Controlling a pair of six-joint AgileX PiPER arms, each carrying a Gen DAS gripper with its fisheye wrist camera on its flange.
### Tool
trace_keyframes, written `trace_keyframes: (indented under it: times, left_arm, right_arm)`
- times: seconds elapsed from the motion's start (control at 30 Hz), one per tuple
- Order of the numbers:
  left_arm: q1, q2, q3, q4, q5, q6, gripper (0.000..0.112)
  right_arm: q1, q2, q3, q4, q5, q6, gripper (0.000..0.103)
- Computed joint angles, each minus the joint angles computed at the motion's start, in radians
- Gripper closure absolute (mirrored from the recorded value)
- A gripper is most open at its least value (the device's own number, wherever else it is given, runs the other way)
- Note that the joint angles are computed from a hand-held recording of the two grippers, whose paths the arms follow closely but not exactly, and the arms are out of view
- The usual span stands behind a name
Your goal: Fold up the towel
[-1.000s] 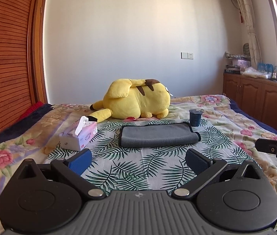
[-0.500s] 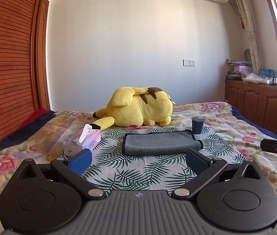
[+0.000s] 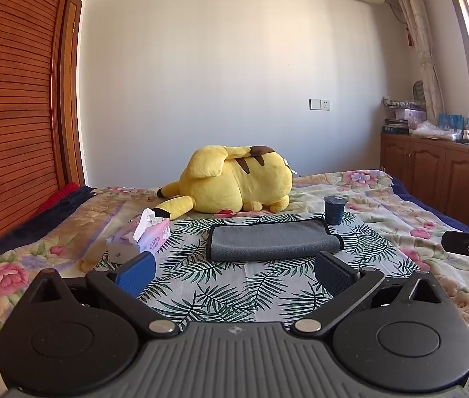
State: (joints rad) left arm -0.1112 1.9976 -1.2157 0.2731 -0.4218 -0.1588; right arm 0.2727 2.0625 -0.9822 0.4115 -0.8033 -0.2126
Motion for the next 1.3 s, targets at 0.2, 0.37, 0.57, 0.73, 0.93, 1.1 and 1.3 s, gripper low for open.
trace_keyframes:
  times: [0.2,0.37,0.57,0.73,0.93,1.1,1.3]
  left_arm:
    - [-0.001,-0.001,0.002,-0.003,-0.001,0.004,0.025]
    - [-0.001,-0.001,0.003,-0.005,-0.001,0.005,0.025]
    - [-0.001,-0.001,0.002,-0.004,-0.001,0.006,0.025]
    - [-0.001,-0.002,0.003,-0.006,0.001,0.006,0.025]
    - [-0.002,-0.001,0.003,-0.009,0.000,0.011,0.025]
    - [-0.003,-0.002,0.003,-0.010,0.001,0.012,0.025]
    - [-0.004,-0.002,0.004,-0.014,0.000,0.015,0.025]
  right_arm:
    - [0.000,-0.001,-0.001,0.001,0.001,-0.001,0.000]
    - [0.000,-0.001,-0.001,0.001,0.000,-0.001,0.000]
    - [0.001,-0.001,0.000,0.001,0.000,0.000,0.000]
    - [0.000,-0.001,0.000,0.001,0.000,0.000,0.000]
    - [0.001,-0.001,0.001,0.001,-0.001,0.000,0.000]
    - [0.001,-0.001,0.001,0.001,-0.001,0.000,0.000]
    - [0.001,-0.001,0.001,0.001,0.000,0.000,0.000]
